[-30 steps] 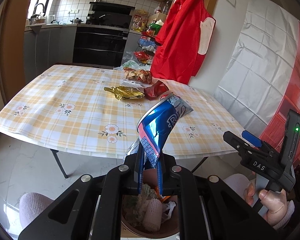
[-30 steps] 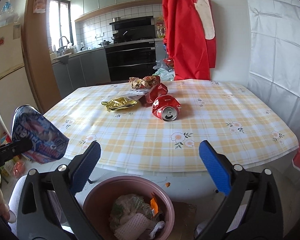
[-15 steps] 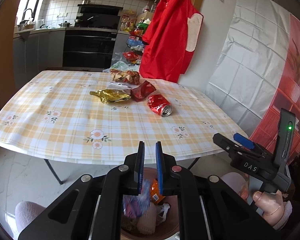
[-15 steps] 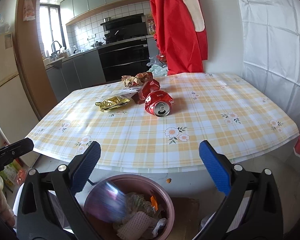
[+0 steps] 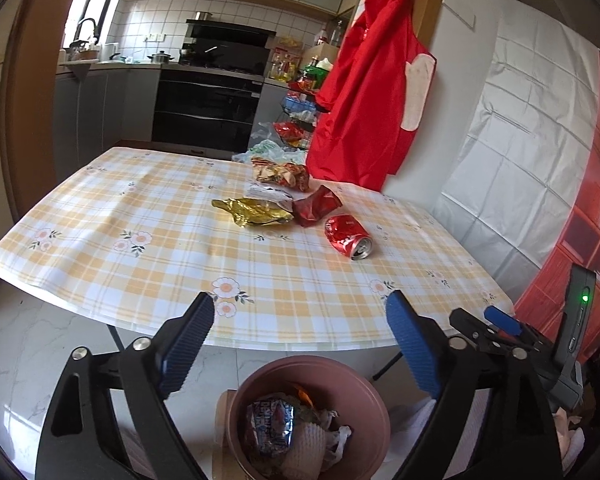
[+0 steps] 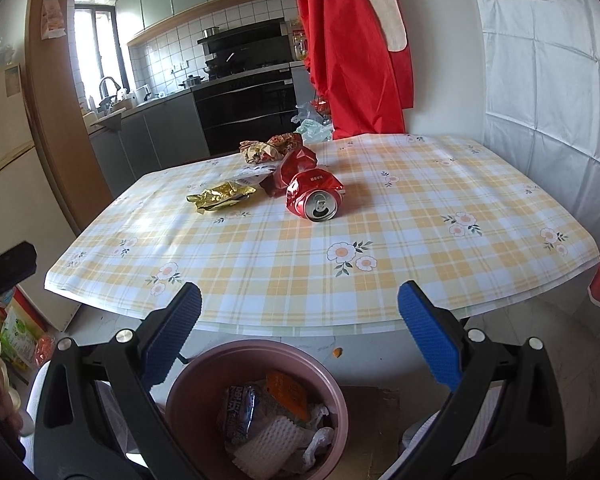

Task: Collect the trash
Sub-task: 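Grasp the gold wrapper and paper with the left gripper while the right gripper grasps the crushed red can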

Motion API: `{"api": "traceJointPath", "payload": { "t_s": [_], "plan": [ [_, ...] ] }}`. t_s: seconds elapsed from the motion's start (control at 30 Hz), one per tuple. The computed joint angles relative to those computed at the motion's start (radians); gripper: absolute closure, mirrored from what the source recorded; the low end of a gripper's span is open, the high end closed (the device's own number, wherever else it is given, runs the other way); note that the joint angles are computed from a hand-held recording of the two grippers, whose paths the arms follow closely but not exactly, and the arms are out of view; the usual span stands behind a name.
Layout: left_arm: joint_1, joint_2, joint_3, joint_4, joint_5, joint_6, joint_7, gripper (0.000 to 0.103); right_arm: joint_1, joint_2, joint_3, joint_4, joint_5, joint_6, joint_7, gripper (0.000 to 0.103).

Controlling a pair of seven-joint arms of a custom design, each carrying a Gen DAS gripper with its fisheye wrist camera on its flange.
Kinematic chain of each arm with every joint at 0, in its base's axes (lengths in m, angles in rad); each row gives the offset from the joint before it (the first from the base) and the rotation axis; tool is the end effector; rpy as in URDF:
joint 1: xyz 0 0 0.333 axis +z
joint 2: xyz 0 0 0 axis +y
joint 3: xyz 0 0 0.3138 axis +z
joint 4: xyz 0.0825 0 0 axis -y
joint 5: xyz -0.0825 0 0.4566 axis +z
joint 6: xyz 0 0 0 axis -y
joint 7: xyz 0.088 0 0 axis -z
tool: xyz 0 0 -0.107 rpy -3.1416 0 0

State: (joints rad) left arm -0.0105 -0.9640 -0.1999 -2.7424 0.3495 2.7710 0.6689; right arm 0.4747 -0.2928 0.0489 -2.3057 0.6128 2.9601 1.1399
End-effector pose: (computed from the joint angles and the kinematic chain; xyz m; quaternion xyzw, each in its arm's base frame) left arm 0.3827 -0.1029 0.5696 -0.7296 0.4696 -0.3830 0.3170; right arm 0.5116 0.2527 0.5347 -0.7377 0.4835 -0.1630 0.4421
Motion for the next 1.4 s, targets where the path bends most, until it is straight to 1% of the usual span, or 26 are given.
{"api": "traceJointPath", "payload": {
  "t_s": [0.17, 0.27, 0.47, 0.57, 0.77, 0.87, 0.9, 0.93, 0.97, 1.0, 1.07, 1.13, 1.17, 1.2, 1.23, 1.27, 1.33, 1.4],
  "plan": [
    [0.024, 0.014, 0.012, 0.005, 0.005, -0.005, 0.0, 0.006, -0.014, 0.022, 0.006, 0.014, -0.017, -0.01, 0.016, 0.006],
    [0.029, 0.047, 0.031, 0.019, 0.006, -0.007, 0.025, 0.006, -0.032, 0.05, 0.017, 0.036, -0.046, -0.008, 0.031, 0.006],
    [0.046, 0.12, 0.045, 0.057, 0.021, -0.005, 0.089, 0.006, -0.053, 0.122, 0.022, 0.103, -0.061, -0.02, 0.054, 0.006],
    [0.056, 0.172, 0.049, 0.085, 0.039, 0.001, 0.139, 0.006, -0.05, 0.168, 0.015, 0.152, -0.025, -0.042, 0.015, 0.006],
    [0.081, 0.31, 0.064, 0.173, 0.063, 0.018, 0.23, 0.006, -0.087, 0.259, 0.039, 0.242, -0.056, -0.055, 0.031, 0.006],
    [0.067, 0.396, 0.101, 0.232, 0.03, 0.04, 0.277, 0.006, -0.103, 0.317, 0.048, 0.3, -0.089, -0.065, 0.055, 0.006],
    [0.039, 0.439, 0.141, 0.261, -0.014, 0.059, 0.308, 0.006, -0.108, 0.338, 0.05, 0.322, -0.101, -0.07, 0.065, 0.006],
    [0.022, 0.465, 0.163, 0.28, -0.05, 0.071, 0.328, 0.006, -0.112, 0.36, 0.051, 0.347, -0.115, -0.076, 0.076, 0.006],
    [0.001, 0.497, 0.189, 0.303, -0.096, 0.085, 0.351, 0.009, -0.116, 0.387, 0.053, 0.377, -0.128, -0.083, 0.086, 0.006],
    [-0.031, 0.542, 0.228, 0.338, -0.16, 0.099, 0.384, 0.015, -0.119, 0.405, 0.056, 0.397, -0.137, -0.088, 0.092, 0.006],
    [-0.071, 0.618, 0.279, 0.404, -0.281, 0.104, 0.443, 0.022, -0.122, 0.462, 0.059, 0.465, -0.168, -0.106, 0.11, 0.006],
    [-0.111, 0.713, 0.332, 0.487, -0.429, 0.114, 0.511, 0.028, -0.125, 0.519, 0.064, 0.536, -0.194, -0.127, 0.116, 0.006],
    [-0.149, 0.756, 0.37, 0.524, -0.531, 0.125, 0.59, 0.03, -0.127, 0.547, 0.067, 0.572, -0.204, -0.14, 0.115, 0.006],
    [-0.169, 0.822, 0.398, 0.588, -0.617, 0.118, 0.654, 0.033, -0.126, 0.578, 0.068, 0.612, -0.217, -0.155, 0.117, 0.006],
    [-0.156, 0.861, 0.392, 0.628, -0.633, 0.104, 0.653, 0.033, -0.127, 0.61, 0.07, 0.654, -0.226, -0.17, 0.116, 0.006],
    [-0.149, 0.906, 0.392, 0.672, -0.684, 0.089, 0.676, 0.035, -0.125, 0.636, 0.07, 0.687, -0.237, -0.183, 0.121, 0.006],
    [-0.126, 1.001, 0.388, 0.772, -0.866, 0.043, 0.755, 0.04, -0.119, 0.693, 0.067, 0.765, -0.263, -0.216, 0.136, 0.006],
    [-0.079, 1.081, 0.361, 0.858, -1.037, -0.009, 0.807, 0.053, -0.115, 0.741, 0.066, 0.832, -0.279, -0.238, 0.147, 0.006]
  ]
}}
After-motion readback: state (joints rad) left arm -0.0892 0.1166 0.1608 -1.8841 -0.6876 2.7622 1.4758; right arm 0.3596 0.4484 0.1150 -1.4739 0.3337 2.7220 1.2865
